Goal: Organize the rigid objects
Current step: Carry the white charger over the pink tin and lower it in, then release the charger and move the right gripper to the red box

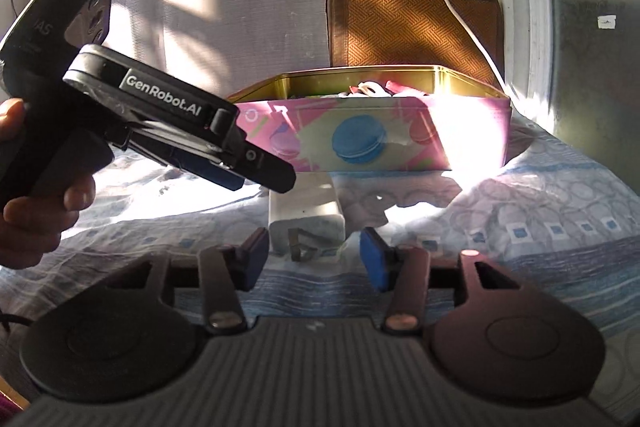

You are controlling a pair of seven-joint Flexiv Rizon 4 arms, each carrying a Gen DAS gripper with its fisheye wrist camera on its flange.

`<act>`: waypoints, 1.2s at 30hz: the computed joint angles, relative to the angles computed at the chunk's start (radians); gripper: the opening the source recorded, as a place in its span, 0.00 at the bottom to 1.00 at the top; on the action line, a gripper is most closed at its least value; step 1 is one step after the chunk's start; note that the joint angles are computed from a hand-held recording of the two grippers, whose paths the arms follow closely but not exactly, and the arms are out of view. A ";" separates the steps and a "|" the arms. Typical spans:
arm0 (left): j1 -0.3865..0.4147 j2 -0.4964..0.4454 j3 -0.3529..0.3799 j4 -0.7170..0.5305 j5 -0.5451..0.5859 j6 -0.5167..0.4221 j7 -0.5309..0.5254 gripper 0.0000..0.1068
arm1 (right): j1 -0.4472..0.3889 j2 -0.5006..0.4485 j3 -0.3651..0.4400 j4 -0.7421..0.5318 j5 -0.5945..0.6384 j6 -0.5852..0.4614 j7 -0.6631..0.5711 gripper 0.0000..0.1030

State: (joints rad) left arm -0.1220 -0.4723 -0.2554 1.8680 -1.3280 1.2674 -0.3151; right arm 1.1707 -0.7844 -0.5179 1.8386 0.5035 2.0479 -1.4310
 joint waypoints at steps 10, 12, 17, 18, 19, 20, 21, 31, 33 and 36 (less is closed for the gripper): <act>0.011 -0.011 -0.038 -0.013 -0.008 0.013 -0.011 0.53 | 0.054 -0.052 -0.107 -0.028 -0.079 -0.070 0.080 0.48; 0.001 0.018 -0.048 -0.012 -0.100 0.026 0.068 0.53 | 0.087 -0.066 -0.147 -0.022 -0.054 -0.030 0.090 0.48; -0.069 0.025 -0.021 -0.107 -0.239 0.095 0.240 0.54 | 0.103 -0.113 -0.224 -0.102 0.017 0.025 0.040 0.48; -0.078 0.008 -0.009 -0.141 -0.217 0.097 0.225 0.55 | 0.096 -0.130 -0.244 -0.137 0.027 0.016 0.026 0.48; -0.084 -0.015 0.001 -0.178 -0.184 0.101 0.198 0.55 | 0.085 -0.142 -0.251 -0.166 0.035 0.009 0.016 0.48; -0.086 -0.040 0.009 -0.215 -0.125 0.103 0.144 0.56 | 0.065 -0.156 -0.252 -0.201 0.038 0.001 0.009 0.48; -0.084 -0.071 0.021 -0.252 -0.031 0.090 0.052 0.56 | 0.032 -0.169 -0.244 -0.241 0.032 -0.010 0.007 0.48; -0.097 -0.288 0.123 -0.511 0.442 -0.005 -0.503 0.70 | 0.057 -0.384 -0.510 -0.312 0.106 -0.187 0.270 0.52; -0.070 -0.267 0.071 -0.464 0.444 0.077 -0.448 0.70 | 0.071 -0.360 -0.481 -0.261 0.121 -0.126 0.262 0.52; 0.033 -0.214 -0.088 -0.362 0.386 0.199 -0.321 0.71 | 0.091 -0.321 -0.439 -0.183 0.103 -0.035 0.290 0.52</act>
State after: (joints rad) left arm -0.0895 -0.6859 -0.3436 1.5057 -0.9424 1.4666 -0.6360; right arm 1.2616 -1.1056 -0.9569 1.6560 0.6063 2.0125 -1.1412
